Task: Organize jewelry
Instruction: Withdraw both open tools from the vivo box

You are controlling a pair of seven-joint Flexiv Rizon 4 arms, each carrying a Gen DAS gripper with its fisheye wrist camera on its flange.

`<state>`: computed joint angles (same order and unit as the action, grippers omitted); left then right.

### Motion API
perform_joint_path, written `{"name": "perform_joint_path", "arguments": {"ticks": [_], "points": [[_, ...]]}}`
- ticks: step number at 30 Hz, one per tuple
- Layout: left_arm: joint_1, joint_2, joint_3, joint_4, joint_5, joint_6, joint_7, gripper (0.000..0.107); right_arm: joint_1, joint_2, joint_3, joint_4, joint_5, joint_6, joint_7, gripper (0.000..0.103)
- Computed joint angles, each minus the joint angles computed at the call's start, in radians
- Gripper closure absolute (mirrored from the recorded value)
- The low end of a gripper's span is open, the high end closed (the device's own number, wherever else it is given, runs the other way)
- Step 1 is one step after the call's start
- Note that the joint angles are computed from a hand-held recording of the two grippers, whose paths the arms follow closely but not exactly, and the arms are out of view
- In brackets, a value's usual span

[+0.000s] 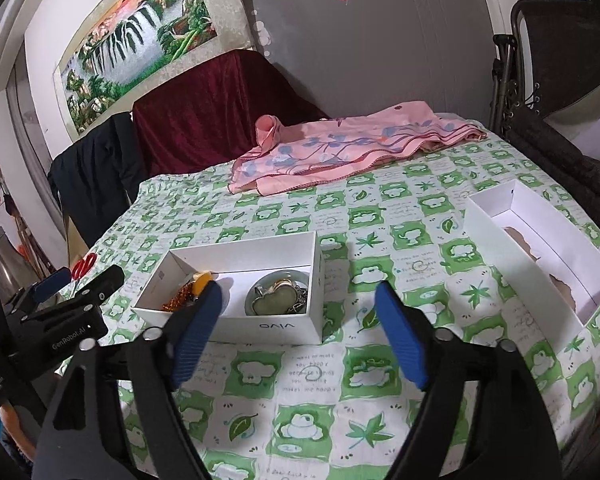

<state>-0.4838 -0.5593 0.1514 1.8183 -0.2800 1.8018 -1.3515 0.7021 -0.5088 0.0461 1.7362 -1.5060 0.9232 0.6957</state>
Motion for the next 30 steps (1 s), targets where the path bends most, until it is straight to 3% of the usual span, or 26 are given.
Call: {"name": "perform_joint_path", "arguments": {"ticks": [4, 9, 17, 20, 23, 30], "points": [[-0.042, -0.006, 0.046, -0.003, -0.010, 0.007, 0.002, 0.010, -0.007, 0.002, 0.001, 0.006, 0.016, 0.009, 0.012, 0.019], [-0.032, -0.002, 0.034, 0.002, -0.019, 0.010, 0.003, 0.010, -0.016, 0.009, 0.000, 0.016, 0.008, 0.028, 0.044, 0.017], [-0.035, 0.003, 0.034, 0.007, -0.009, 0.009, 0.009, 0.010, 0.000, 0.005, 0.004, 0.006, 0.038, -0.007, -0.002, 0.015], [-0.006, 0.011, -0.002, 0.016, -0.001, 0.016, 0.014, 0.010, 0.000, 0.003, 0.005, 0.005, 0.054, -0.005, -0.010, 0.014], [-0.029, 0.008, 0.024, 0.011, -0.017, 0.004, 0.011, 0.010, 0.003, 0.000, 0.002, 0.003, 0.062, -0.003, -0.016, 0.014], [-0.008, 0.012, 0.008, 0.008, 0.000, -0.026, -0.002, 0.010, 0.015, -0.010, -0.003, -0.006, 0.098, -0.013, -0.052, 0.013]]}}
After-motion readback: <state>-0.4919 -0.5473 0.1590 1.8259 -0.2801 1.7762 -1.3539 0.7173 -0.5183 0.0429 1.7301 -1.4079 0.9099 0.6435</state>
